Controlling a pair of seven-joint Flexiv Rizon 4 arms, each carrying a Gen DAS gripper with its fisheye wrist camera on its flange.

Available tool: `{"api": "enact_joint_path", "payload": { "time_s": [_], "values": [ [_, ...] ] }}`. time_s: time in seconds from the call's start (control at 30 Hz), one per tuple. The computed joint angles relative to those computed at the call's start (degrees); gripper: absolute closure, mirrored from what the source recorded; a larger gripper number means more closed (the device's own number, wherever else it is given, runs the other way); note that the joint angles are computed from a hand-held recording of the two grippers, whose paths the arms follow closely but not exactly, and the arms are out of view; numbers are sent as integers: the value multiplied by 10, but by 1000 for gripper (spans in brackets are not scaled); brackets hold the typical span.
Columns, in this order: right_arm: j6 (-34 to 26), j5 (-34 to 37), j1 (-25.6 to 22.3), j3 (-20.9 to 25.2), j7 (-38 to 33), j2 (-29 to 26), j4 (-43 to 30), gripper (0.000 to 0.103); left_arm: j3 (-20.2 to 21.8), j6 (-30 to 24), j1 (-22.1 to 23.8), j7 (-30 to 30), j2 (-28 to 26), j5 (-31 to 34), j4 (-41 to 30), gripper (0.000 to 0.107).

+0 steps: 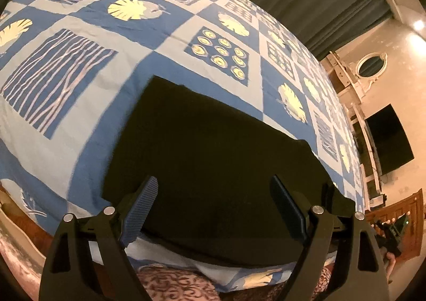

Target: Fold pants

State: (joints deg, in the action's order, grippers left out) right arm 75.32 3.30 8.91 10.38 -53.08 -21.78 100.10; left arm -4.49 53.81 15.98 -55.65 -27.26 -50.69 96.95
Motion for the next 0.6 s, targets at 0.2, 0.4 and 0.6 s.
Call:
{"api": "enact_joint_path", "payload": {
  "time_s": [0.2,0.4,0.6],
  "values": [
    [42,-103,91,-63,84,-19,24,33,2,-36,35,3,-9,-36,-1,22],
    [47,-230,150,-124,155,-22,46,28,2,-78,61,-15,-25,-90,12,22],
    [33,-260,140,-107,160,-28,47,27,-16,-105,72,31,-19,-196,32,22]
  ]
}}
